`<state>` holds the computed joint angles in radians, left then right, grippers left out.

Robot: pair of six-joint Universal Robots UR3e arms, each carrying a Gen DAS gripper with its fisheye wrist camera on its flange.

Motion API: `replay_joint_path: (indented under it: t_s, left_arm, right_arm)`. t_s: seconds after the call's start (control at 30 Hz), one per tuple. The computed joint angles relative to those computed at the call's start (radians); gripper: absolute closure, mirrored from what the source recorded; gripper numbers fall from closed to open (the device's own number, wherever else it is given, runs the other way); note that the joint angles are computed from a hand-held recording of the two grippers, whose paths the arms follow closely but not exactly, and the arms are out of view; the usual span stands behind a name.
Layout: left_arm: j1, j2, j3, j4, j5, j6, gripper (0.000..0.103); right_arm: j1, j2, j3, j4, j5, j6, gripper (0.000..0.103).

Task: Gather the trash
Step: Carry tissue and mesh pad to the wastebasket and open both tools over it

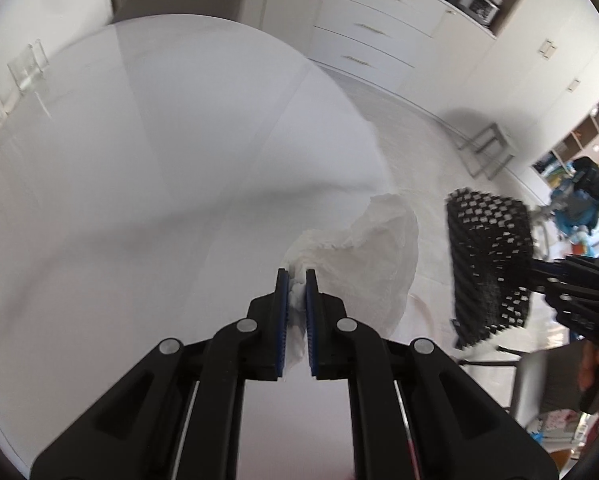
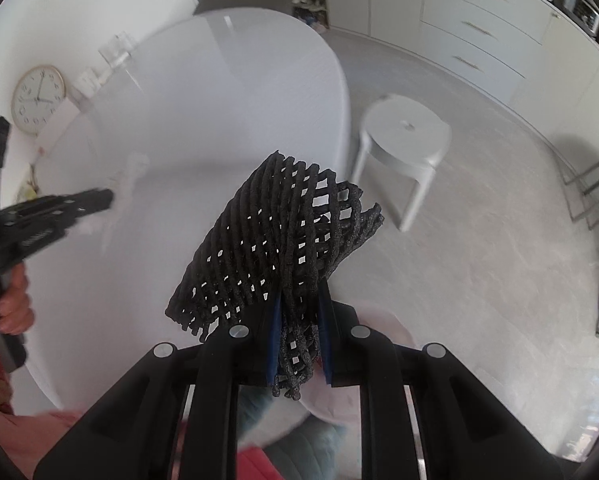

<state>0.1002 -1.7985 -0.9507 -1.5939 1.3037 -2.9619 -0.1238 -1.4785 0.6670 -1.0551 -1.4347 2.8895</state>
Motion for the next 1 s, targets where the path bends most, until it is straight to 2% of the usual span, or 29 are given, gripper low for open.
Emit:
replay_joint_path:
  t_s: [0.1, 0.2, 0.27, 0.4, 0.57, 0.63, 0.67, 0.7, 0.77, 0.87, 0.9, 1.0]
  left_arm:
    - [-0.098, 0.080, -0.109, 0.057, 0.022, -0.057, 0.095]
    - [-0.189, 0.108, -0.148, 0.076, 0.032, -0.132, 0.095]
    - [-0.258, 0.085, -0.129, 0.069, 0.054, -0.186, 0.095]
    - [-0.368, 0.016, -0.065, 0.075, 0.141, -0.259, 0.095]
    - [-0.454, -0.077, 0.062, 0.014, 0.209, -0.326, 0.095]
    - [-0.477, -0.088, 0.083, 0.001, 0.221, -0.338, 0.095]
    - [-0.498, -0.119, 0.131, -0.020, 0.234, -0.349, 0.095]
    - [-0.510, -0.132, 0.151, -0.029, 0.244, -0.353, 0.095]
    - [-0.534, -0.167, 0.210, -0.056, 0.262, -0.356, 0.095]
    - [-0.549, -0.186, 0.243, -0.072, 0.273, -0.353, 0.095]
    - [-0.553, -0.190, 0.245, -0.070, 0.274, -0.352, 0.095]
    - [-0.566, -0.205, 0.265, -0.079, 0.275, -0.346, 0.095]
  right_arm:
    - [-0.143, -0.227, 0.302, -0.019, -0.002, -0.156, 0.084]
    - [-0.277, -0.375, 0.530, -0.036, 0.007, -0.303, 0.084]
    - [-0.365, -0.465, 0.722, -0.095, 0.013, -0.408, 0.084]
    - [-0.438, -0.533, 0.983, -0.223, 0.036, -0.513, 0.084]
    - [-0.435, -0.531, 1.214, -0.439, 0.038, -0.556, 0.082]
    - [-0.416, -0.498, 1.286, -0.522, 0.031, -0.540, 0.071]
    - [-0.403, -0.468, 1.310, -0.552, 0.022, -0.527, 0.056]
    - [-0.396, -0.460, 1.331, -0.571, 0.017, -0.519, 0.045]
    - [-0.364, -0.402, 1.326, -0.591, -0.009, -0.491, 0.039]
    - [-0.381, -0.408, 1.286, -0.555, 0.005, -0.508, 0.021]
    - [-0.399, -0.426, 1.270, -0.531, 0.014, -0.521, 0.016]
    - [-0.491, -0.485, 1.199, -0.417, 0.035, -0.571, 0.008]
